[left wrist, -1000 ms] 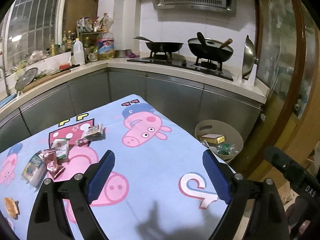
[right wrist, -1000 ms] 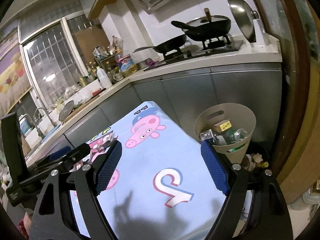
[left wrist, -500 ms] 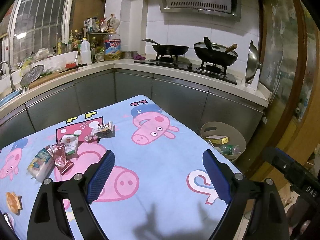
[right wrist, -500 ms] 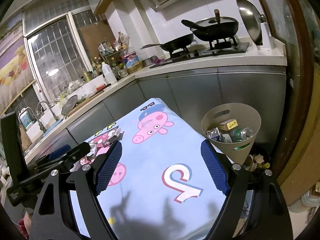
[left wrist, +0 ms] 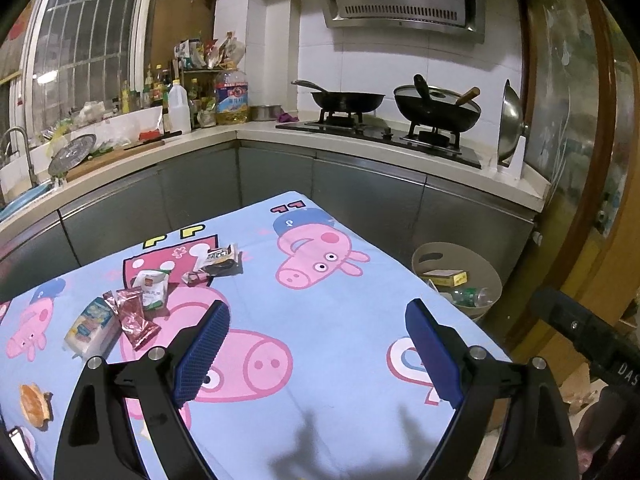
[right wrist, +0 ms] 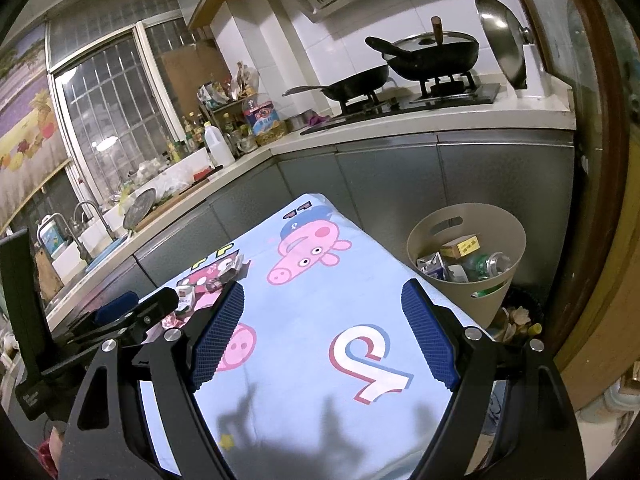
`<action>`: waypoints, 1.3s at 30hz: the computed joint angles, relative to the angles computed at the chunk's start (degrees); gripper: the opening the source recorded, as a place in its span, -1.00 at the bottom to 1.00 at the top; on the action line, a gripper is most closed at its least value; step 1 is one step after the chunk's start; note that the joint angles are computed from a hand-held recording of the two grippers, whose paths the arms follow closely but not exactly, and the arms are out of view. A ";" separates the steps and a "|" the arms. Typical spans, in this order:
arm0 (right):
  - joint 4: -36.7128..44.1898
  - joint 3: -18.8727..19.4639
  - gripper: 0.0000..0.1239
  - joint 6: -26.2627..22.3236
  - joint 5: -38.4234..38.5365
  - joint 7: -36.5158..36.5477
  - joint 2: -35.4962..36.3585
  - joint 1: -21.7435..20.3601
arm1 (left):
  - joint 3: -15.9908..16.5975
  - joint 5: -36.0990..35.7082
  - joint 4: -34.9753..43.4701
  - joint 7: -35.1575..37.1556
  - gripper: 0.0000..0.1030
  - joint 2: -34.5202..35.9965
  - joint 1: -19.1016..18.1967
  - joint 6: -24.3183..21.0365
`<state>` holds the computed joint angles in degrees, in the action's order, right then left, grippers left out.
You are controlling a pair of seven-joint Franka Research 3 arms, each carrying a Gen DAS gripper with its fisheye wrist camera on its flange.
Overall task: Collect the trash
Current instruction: 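Move both open tools back over the remaining table trash, then grasp the white tissue pack with the left tool while the right tool grasps the red wrapper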
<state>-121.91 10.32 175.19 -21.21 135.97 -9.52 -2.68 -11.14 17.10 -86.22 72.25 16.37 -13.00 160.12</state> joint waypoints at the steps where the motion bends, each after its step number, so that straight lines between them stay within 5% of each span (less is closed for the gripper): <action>1: 0.08 0.39 0.29 -0.16 -0.46 0.57 0.02 -0.22 | 0.02 0.05 0.10 0.03 0.73 0.07 -0.03 -0.07; 12: 0.82 0.09 0.29 -0.26 -3.34 3.81 1.14 0.10 | 0.28 0.77 0.06 -0.20 0.73 0.64 -0.13 -0.15; 26: 1.45 -4.19 0.29 -1.55 4.63 -4.18 3.47 5.23 | -0.04 -1.95 -1.29 1.68 0.73 1.54 1.71 -0.30; 39: 6.73 -7.43 0.24 -5.10 20.57 -21.46 10.06 12.32 | 9.05 9.91 -1.12 -10.72 0.73 1.93 6.88 -6.11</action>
